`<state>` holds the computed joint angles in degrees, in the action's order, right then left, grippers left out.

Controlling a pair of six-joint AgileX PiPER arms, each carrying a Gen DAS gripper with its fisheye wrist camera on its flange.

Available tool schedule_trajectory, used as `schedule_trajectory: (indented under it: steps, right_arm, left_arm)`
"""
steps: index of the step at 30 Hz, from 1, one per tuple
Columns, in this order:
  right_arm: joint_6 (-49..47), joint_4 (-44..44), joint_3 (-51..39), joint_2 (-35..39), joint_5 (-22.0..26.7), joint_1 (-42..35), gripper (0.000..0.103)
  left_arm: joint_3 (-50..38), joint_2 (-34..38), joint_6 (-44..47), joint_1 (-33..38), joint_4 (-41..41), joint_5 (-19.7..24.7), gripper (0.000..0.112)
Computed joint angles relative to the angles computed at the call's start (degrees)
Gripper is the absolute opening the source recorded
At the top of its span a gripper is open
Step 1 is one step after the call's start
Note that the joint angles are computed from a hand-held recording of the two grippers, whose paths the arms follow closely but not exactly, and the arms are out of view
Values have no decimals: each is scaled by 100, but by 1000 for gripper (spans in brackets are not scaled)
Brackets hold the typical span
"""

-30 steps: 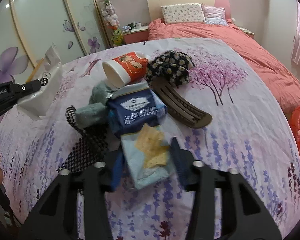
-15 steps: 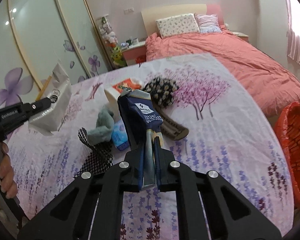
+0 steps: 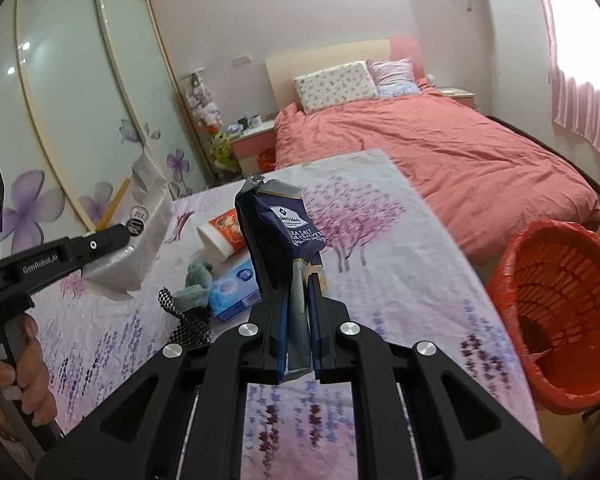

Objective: Collect trash
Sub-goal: 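Carry both bags over the orange basket and open both grippers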

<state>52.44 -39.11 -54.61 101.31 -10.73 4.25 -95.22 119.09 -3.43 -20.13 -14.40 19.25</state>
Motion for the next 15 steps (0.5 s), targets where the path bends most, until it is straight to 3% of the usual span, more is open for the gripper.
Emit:
schedule_trajectory:
  steps: [9, 15]
  right_arm:
    - [-1553, 1653, 614, -450, -359, -459, 10]
    - [-2159, 2299, 990, -660, -649, -871, 10]
  left_arm:
    - [-267, 98, 374, -553, -456, 114, 3]
    - [-520, 265, 744, -900, -924, 177, 3]
